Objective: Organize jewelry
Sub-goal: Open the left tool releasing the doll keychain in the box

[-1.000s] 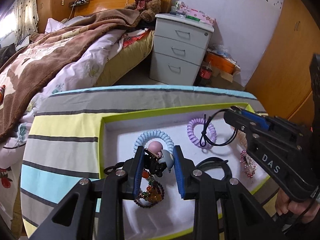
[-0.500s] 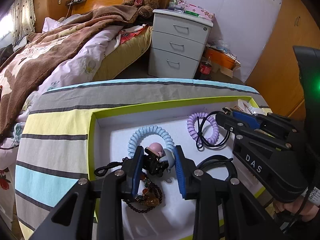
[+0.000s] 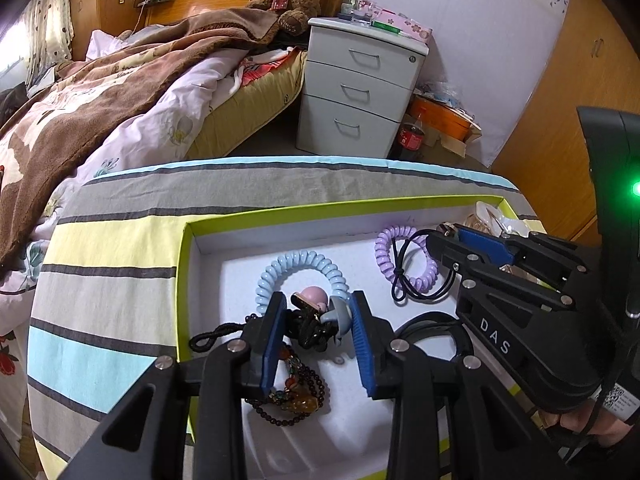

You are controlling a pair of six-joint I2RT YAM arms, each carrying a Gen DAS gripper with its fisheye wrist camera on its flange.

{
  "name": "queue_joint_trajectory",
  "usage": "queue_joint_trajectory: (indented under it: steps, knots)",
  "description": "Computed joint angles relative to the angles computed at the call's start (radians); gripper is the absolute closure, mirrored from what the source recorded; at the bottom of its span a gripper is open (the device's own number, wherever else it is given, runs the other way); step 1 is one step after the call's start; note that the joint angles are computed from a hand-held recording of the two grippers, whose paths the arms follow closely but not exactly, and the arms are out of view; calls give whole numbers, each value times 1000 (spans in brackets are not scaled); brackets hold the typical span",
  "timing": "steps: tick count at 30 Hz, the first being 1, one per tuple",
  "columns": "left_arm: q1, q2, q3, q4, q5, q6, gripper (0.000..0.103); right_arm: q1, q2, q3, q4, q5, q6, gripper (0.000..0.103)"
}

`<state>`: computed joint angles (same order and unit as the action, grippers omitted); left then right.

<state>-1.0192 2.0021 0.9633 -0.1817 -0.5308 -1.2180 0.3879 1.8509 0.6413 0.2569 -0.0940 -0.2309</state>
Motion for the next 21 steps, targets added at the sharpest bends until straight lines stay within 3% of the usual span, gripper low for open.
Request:
queue_joint_trajectory:
  steps: [6, 16, 21]
  knots:
    - [2, -2, -1, -3, 1, -1, 63, -1, -6, 2, -4, -4, 4, 75]
    - [-2, -8, 0, -14, -8, -9, 51, -6, -40, -14, -6, -25, 13, 74]
    - [-19, -15, 16, -73, -38, -50, 46, -18, -91, -48, -1, -28, 20, 74]
